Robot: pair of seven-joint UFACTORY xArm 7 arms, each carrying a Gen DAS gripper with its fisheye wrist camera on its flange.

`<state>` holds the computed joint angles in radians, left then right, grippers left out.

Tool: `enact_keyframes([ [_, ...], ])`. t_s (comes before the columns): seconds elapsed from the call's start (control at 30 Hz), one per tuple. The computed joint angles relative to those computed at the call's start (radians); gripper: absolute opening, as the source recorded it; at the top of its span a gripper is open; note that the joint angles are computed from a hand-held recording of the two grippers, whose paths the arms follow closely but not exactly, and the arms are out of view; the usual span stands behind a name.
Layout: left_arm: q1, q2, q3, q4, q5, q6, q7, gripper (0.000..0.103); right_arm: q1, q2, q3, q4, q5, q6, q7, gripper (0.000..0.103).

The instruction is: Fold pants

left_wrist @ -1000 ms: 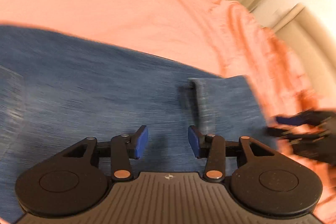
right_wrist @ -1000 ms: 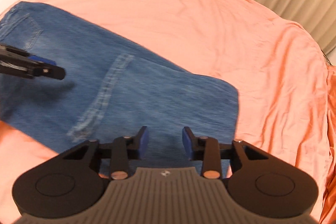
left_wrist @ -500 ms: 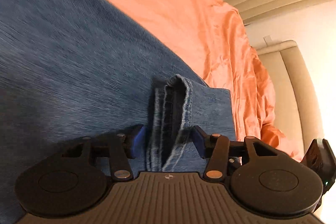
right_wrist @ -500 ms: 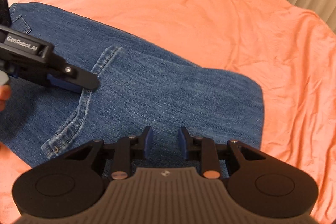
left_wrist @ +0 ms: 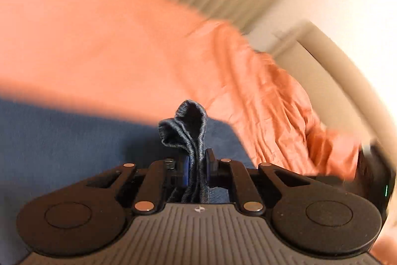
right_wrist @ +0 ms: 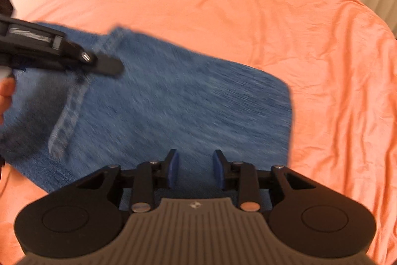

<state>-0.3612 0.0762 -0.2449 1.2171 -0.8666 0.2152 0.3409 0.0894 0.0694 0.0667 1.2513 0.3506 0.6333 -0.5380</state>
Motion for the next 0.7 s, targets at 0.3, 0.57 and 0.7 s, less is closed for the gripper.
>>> enact_keyframes([
  [0.3, 0.041, 0.089, 0.071, 0.107, 0.448, 0.253, -0.362, 0.012, -0.029, 0.007, -0.032, 0.059, -0.104, -0.002, 0.14, 0.029],
  [0.57, 0.105, 0.125, 0.041, 0.069, 0.289, 0.267, -0.299, 0.014, -0.043, 0.19, -0.011, 0.25, -0.086, -0.016, 0.23, 0.019],
  [0.7, 0.112, 0.139, 0.037, 0.083, 0.305, 0.281, -0.287, 0.017, -0.027, 0.341, -0.017, 0.416, -0.153, 0.005, 0.327, 0.014],
])
